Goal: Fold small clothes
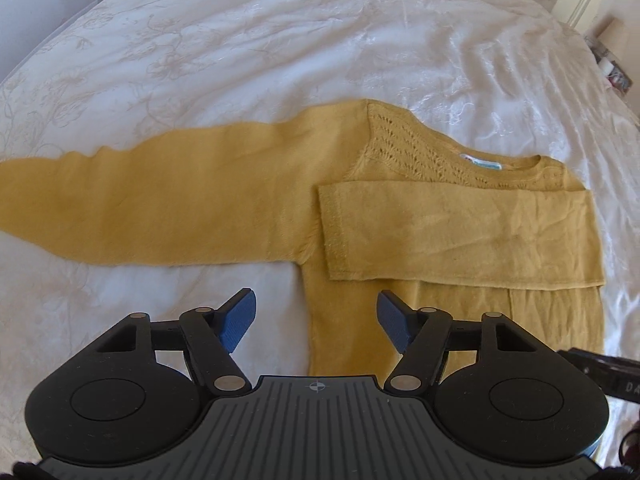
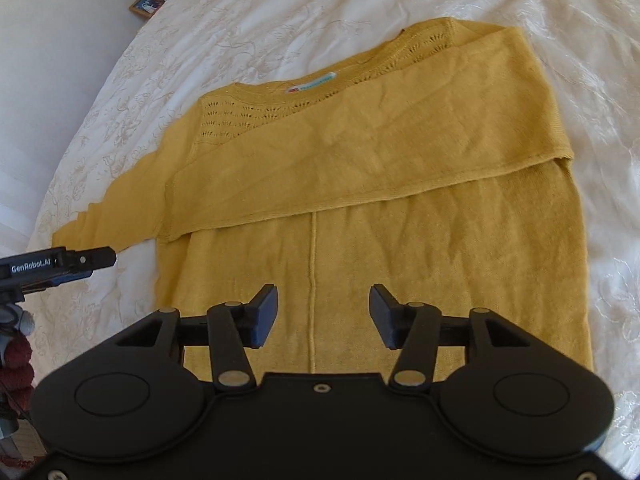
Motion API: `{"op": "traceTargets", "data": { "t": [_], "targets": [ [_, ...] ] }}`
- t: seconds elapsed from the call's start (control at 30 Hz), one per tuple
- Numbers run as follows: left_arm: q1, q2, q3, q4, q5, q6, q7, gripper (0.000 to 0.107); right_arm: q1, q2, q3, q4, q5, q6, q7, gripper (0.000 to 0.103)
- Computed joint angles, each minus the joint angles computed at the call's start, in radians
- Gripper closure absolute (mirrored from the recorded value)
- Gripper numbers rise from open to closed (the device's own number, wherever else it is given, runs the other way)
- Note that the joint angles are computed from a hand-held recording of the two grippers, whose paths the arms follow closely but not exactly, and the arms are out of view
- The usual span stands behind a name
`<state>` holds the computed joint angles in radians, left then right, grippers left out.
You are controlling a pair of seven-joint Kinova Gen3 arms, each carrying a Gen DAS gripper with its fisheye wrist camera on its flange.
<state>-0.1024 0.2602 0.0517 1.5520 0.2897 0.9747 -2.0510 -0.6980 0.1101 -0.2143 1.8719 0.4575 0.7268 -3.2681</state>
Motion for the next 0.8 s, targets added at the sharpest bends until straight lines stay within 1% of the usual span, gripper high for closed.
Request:
{"op": "traceTargets", "data": {
  "t": [0.03, 0.1, 0.23, 0.37, 0.53, 0.6, 0.67, 0.7, 0.73, 0.77, 0.8],
  "targets": [
    [0.008, 0.01, 0.003, -0.004, -0.001, -0.01, 0.006, 0.047, -0.001, -0.011, 0.0, 0.016, -0.002, -0.002, -0.011, 0.045],
    [0.02, 0.032, 0.013, -0.011, 0.005, -0.038, 0.009, 0.049, 0.006, -0.024, -0.004, 0.027, -0.009, -0.001, -0.008, 0.044],
    [0.049, 0.086, 0.023, -0.035, -0.011, -0.074, 0.031, 0.05, 0.021, -0.038, -0.012, 0.041, -0.004, -0.006, 0.002, 0.04],
    [0.087, 0.155, 0.017, -0.09, -0.069, -0.055, 0.098, 0.05, 0.039, -0.038, -0.015, 0.044, -0.017, -0.022, 0.041, 0.04],
    [0.105, 0.218, 0.016, -0.149, -0.114, -0.014, 0.16, 0.05, 0.067, -0.032, -0.006, 0.058, -0.063, -0.07, 0.111, 0.04],
    [0.112, 0.219, 0.014, -0.15, -0.127, -0.022, 0.181, 0.05, 0.074, -0.028, -0.002, 0.065, -0.082, -0.088, 0.132, 0.04],
    [0.117, 0.209, 0.016, -0.132, -0.137, -0.051, 0.189, 0.05, 0.079, -0.024, 0.001, 0.071, -0.099, -0.101, 0.147, 0.04],
    [0.123, 0.203, 0.016, -0.121, -0.145, -0.067, 0.194, 0.053, 0.082, -0.023, 0.003, 0.076, -0.108, -0.11, 0.154, 0.04],
    [0.125, 0.197, 0.017, -0.112, -0.151, -0.081, 0.196, 0.065, 0.083, -0.022, 0.005, 0.079, -0.117, -0.115, 0.161, 0.04],
    [0.124, 0.191, 0.021, -0.101, -0.152, -0.096, 0.191, 0.073, 0.084, -0.02, 0.007, 0.08, -0.122, -0.117, 0.165, 0.04],
    [0.125, 0.182, 0.023, -0.09, -0.157, -0.115, 0.186, 0.088, 0.084, -0.02, 0.008, 0.082, -0.127, -0.12, 0.168, 0.04]
  ]
}}
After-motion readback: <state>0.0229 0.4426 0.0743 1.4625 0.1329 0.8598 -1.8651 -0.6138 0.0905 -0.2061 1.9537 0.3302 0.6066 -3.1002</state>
